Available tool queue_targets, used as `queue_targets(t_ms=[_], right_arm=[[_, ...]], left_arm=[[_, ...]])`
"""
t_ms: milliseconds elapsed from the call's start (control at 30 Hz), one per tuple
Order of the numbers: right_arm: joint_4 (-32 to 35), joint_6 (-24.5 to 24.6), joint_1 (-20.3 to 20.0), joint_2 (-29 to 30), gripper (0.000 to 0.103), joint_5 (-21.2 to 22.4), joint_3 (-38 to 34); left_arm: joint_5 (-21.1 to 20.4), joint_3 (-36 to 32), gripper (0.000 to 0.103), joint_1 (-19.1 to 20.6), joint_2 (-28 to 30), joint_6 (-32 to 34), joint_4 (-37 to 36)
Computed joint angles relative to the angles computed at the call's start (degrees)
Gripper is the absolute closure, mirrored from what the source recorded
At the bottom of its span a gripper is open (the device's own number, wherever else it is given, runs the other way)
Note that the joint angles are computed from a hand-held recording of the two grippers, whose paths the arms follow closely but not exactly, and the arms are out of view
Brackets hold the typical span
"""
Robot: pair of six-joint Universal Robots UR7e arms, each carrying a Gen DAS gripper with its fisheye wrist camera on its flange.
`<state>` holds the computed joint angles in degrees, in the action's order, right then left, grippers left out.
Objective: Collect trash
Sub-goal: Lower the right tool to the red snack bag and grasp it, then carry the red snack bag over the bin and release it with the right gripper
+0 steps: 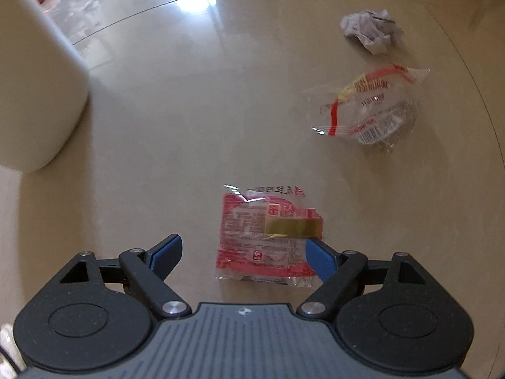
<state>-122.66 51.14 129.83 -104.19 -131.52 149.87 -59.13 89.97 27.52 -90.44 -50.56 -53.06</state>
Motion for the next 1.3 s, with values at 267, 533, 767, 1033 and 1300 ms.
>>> queue_targets(t_ms=[267, 533, 767, 1033, 1300], right_arm=[[-2.6, 3.0, -3.2, 5.7, 0.013, -2.2, 0.3], [-1.2, 5.5, -1.3, 13.4, 0.011, -4.2, -2.2], [0.5, 2.3, -1.7, 12.9, 0.033, -4.1, -3.9], [6.0, -4.4, -0.5, 13.0, 0.038, -2.8, -10.1], [11.0, -15.8, 4.2, 14.8, 0.038, -0.6, -23.2]], left_arm=[[-0.1, 0.1, 0.088, 0.0, -0.1, -0.2, -0.2], [0.0, 0.1, 0.087, 0.0, -0.1, -0.1, -0.1], [-0.1, 0.1, 0.087, 0.0, -0.1, -0.1, -0.2], [0.0, 0.0, 0.087, 0.0, 0.0, 0.0, -0.1], [-0.1, 0.0, 0.087, 0.1, 0.0, 0.1, 0.0]])
